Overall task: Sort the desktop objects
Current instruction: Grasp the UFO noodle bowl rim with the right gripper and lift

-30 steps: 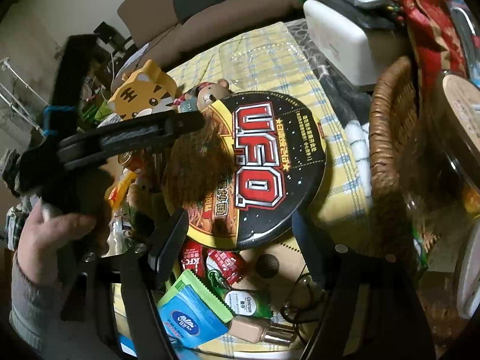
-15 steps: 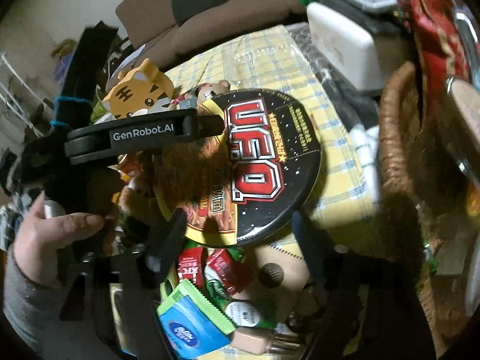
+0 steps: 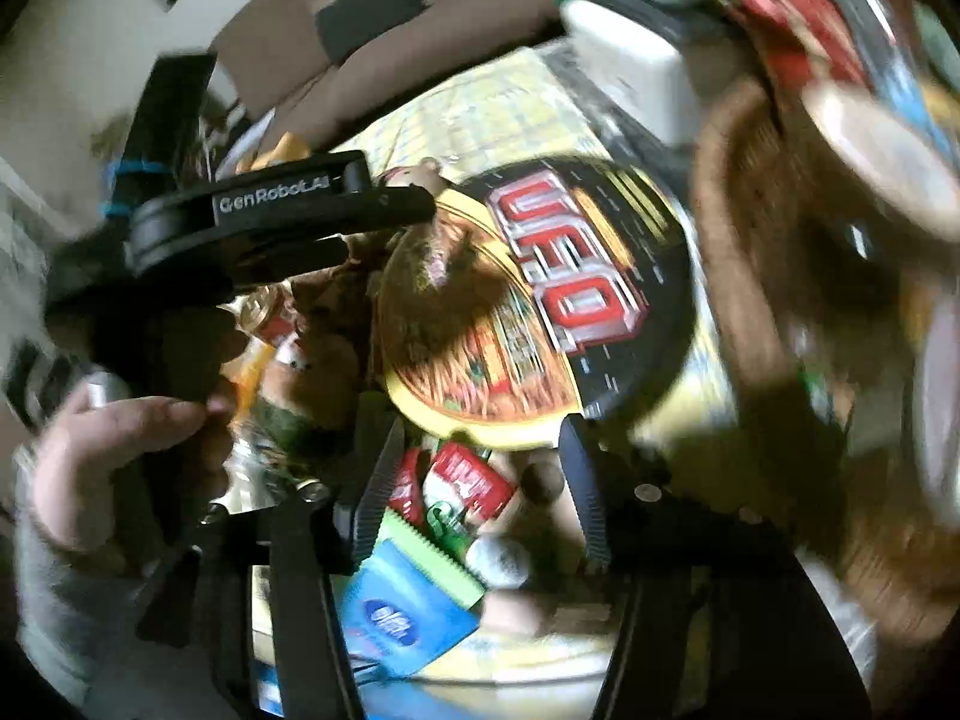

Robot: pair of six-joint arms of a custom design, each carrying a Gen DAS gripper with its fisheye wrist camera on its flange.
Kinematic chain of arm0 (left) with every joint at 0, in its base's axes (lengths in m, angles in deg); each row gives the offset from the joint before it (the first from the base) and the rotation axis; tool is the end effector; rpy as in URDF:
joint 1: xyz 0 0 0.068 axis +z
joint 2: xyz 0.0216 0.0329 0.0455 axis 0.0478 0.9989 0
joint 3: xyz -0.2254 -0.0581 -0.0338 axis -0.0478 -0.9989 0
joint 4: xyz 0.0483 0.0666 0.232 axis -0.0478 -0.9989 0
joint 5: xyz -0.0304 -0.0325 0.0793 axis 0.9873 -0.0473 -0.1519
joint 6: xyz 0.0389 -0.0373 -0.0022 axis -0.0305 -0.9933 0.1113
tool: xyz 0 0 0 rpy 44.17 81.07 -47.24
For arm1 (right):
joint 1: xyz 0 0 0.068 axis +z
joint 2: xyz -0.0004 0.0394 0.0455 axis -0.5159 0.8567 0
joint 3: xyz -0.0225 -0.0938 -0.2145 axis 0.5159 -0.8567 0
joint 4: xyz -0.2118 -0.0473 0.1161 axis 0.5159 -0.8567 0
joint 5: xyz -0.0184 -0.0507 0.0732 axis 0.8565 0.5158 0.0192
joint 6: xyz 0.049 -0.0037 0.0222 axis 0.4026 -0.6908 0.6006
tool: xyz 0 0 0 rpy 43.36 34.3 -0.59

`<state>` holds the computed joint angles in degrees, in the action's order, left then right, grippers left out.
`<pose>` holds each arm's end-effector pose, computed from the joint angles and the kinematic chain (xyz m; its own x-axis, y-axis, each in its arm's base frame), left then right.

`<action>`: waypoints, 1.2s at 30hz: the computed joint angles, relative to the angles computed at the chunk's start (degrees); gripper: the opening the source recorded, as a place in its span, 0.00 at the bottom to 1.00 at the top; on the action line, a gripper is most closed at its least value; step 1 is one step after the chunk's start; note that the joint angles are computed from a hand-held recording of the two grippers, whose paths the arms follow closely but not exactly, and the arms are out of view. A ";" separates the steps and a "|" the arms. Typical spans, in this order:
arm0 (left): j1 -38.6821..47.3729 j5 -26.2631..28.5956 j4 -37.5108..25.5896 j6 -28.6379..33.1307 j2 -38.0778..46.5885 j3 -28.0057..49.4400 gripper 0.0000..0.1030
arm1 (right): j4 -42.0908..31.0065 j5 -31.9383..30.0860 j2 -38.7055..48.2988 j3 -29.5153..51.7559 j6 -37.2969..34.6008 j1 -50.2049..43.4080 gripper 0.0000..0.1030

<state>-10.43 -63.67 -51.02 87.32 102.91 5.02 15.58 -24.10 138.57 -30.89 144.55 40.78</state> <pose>0.2906 -0.0804 0.1619 -0.8069 0.3955 -0.4388 0.5249 0.8207 -0.2256 0.0789 0.1852 0.1491 -0.7137 0.6010 -0.3597 0.3851 0.7657 0.5152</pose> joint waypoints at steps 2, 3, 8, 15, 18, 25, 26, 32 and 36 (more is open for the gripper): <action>-0.78 1.77 -0.58 -0.17 2.61 1.66 0.83 | 4.67 -0.44 -0.86 -3.06 2.85 0.13 0.55; -1.04 2.01 -0.42 -0.69 3.12 1.75 0.83 | 6.63 -0.51 -1.30 -4.65 4.39 -0.52 0.55; -2.62 0.67 2.66 -2.66 5.68 1.48 0.83 | 4.62 1.35 -2.49 -6.95 12.26 -2.76 0.57; -1.44 7.76 2.10 -3.44 9.11 2.96 0.83 | 13.44 1.27 0.62 -9.87 5.06 -8.83 0.57; -2.74 6.58 2.31 -2.11 6.74 1.15 0.84 | 10.15 1.78 5.24 -4.48 1.38 -8.84 0.56; 0.05 6.75 0.59 0.26 -4.66 -4.52 0.80 | 0.63 6.37 7.01 3.72 -2.41 -4.89 0.55; 0.84 7.37 -0.55 0.54 -7.01 -5.16 0.80 | -1.23 7.14 7.46 5.50 -2.71 -4.40 0.55; 12.29 14.42 -16.18 7.91 -20.57 -4.21 0.80 | -17.01 13.63 11.24 21.97 -7.55 1.97 0.55; 29.57 21.53 -34.63 24.13 -23.06 2.59 0.81 | -27.32 17.76 18.59 37.78 -9.15 9.35 0.55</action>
<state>19.13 -42.14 -85.65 111.45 79.85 7.61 -11.74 -6.33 157.16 6.89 135.40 50.14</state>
